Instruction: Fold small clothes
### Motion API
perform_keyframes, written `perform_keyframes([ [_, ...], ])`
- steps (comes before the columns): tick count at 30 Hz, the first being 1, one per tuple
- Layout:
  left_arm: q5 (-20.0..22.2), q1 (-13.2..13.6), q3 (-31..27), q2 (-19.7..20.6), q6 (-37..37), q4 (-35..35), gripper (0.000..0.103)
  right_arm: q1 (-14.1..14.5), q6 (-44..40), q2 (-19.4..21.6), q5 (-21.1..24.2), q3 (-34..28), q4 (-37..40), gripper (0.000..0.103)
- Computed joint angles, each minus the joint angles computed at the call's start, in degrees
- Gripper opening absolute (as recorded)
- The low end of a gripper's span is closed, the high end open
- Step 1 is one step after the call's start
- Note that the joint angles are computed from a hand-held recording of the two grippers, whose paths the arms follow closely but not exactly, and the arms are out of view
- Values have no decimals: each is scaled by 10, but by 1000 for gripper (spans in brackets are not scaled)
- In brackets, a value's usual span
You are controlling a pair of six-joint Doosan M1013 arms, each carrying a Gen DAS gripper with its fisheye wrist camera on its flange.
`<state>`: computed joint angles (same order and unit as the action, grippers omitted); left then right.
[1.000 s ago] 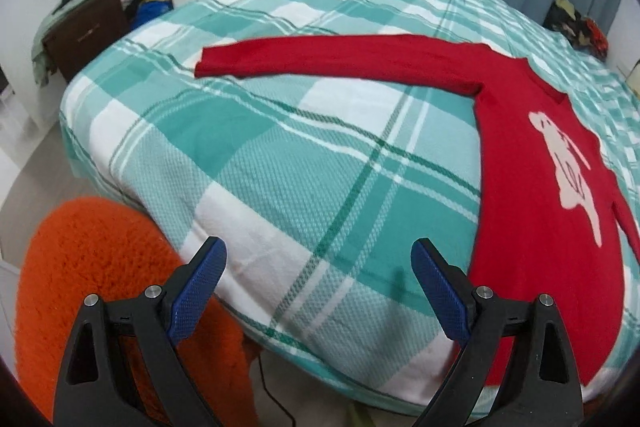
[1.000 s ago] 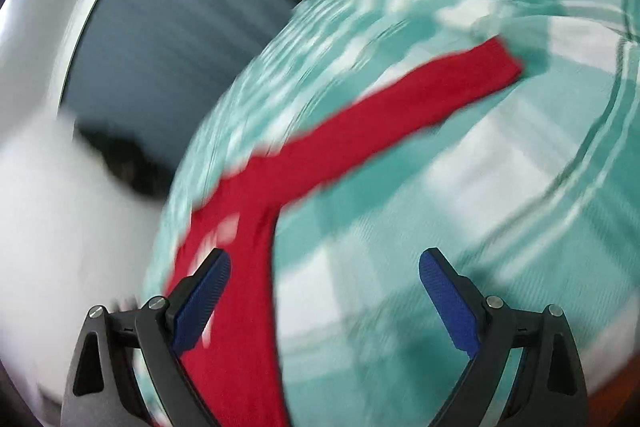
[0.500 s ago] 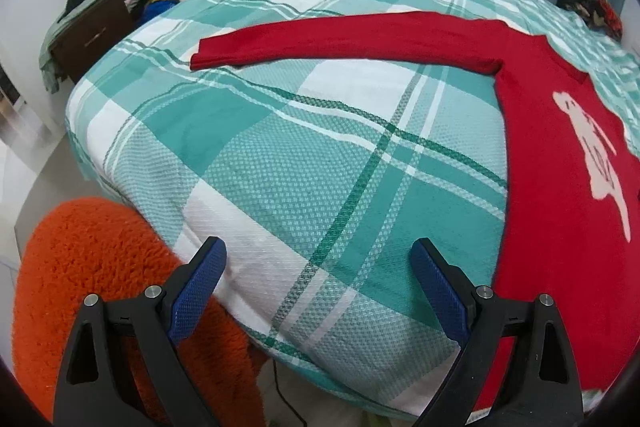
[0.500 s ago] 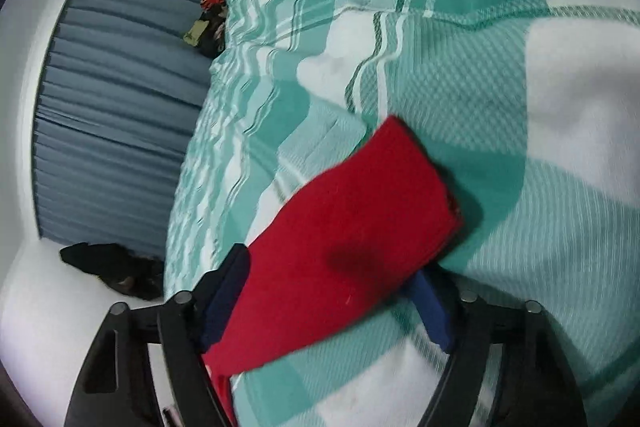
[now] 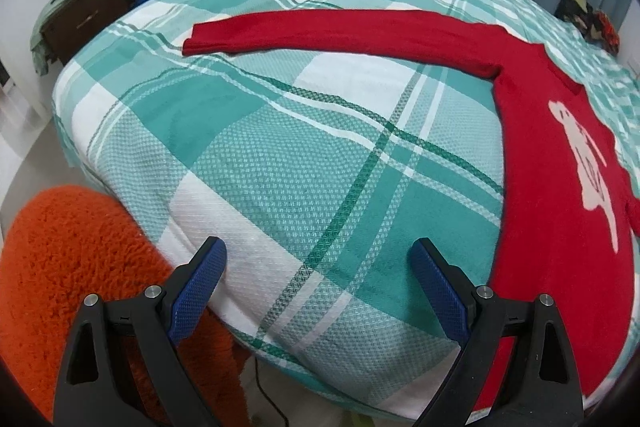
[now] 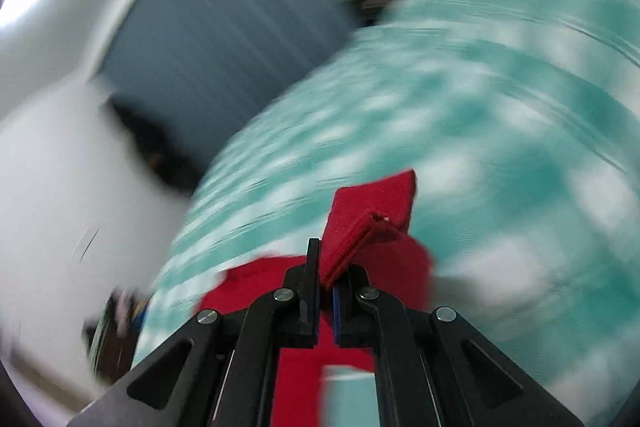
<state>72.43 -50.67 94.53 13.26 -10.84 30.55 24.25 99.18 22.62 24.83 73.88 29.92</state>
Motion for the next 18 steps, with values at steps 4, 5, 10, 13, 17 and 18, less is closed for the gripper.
perform_keyframes([
  [4,-5,-1,3,-4,-4,-3,95,49,-166,68,96,-123,129,5],
  [5,-5,-1,4,-4,-5,-4,95,57,-187,90,131,-154,159,9],
  [10,-9,0,7,-7,-2,-6,95,74,-184,164,263,-244,227,77],
  [13,-15,1,10,-9,-5,-8,95,58,-192,139,212,-191,247,77],
  [17,-16,2,9,-7,-7,-8,95,40,-51,108,173,-147,53,57],
  [18,-15,2,7,-5,-7,-7,95,37,-43,108,185,-145,34,47],
])
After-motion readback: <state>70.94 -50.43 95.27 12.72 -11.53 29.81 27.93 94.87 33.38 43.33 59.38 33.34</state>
